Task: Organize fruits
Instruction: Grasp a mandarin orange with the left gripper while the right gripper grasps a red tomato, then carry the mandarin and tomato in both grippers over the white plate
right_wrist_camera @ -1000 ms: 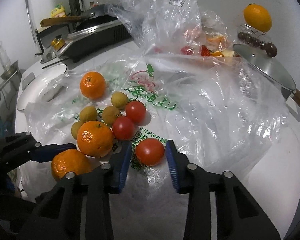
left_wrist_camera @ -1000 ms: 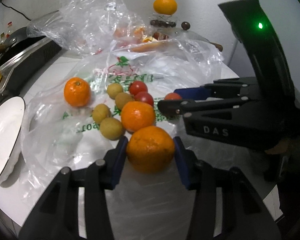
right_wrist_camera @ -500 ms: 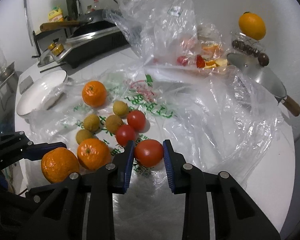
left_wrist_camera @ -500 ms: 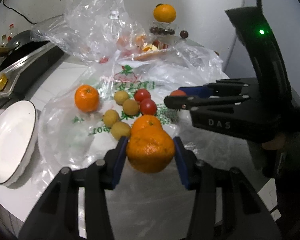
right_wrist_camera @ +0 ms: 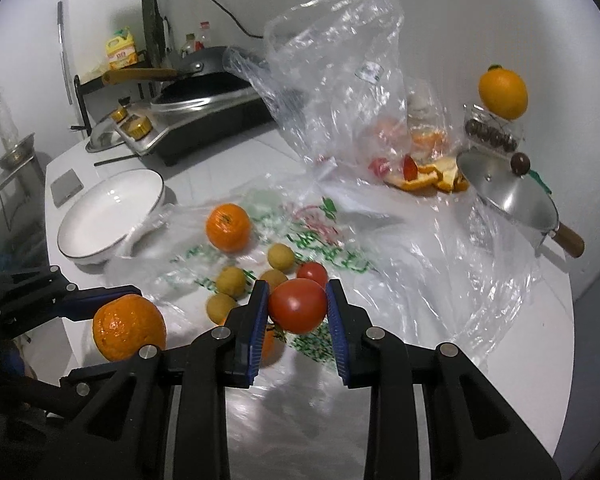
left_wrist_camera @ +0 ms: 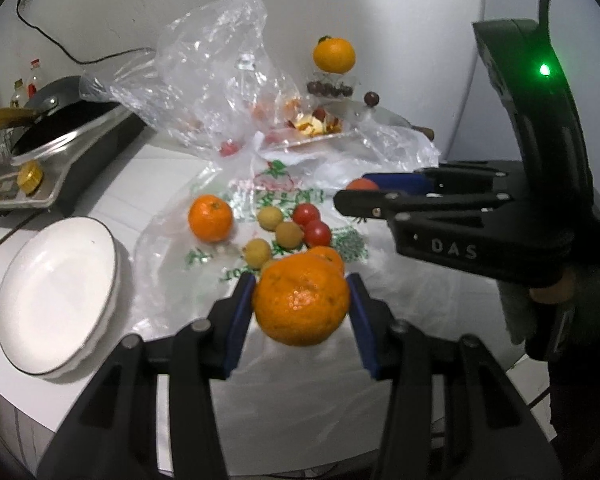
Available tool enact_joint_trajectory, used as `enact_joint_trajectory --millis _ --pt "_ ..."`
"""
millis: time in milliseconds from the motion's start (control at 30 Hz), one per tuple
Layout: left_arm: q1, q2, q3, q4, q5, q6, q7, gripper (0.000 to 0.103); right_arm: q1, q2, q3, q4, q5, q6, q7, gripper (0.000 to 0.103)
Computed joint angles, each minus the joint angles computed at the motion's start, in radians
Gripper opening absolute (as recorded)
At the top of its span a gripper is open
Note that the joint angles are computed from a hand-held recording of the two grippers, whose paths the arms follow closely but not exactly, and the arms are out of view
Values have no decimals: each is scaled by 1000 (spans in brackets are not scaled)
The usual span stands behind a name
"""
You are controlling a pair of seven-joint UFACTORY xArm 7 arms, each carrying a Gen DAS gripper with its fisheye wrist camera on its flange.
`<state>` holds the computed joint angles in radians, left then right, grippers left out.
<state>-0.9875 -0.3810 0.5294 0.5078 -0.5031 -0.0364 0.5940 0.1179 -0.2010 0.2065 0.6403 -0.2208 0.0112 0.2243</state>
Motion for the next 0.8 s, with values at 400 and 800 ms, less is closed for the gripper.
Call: enact_joint_trajectory --millis 400,800 --pt "58 -73 87 -35 80 -40 -41 47 -48 37 112 92 -193 46 179 31" --pt "109 -85 153 -30 158 -47 -103 47 85 123 39 205 -249 79 197 31"
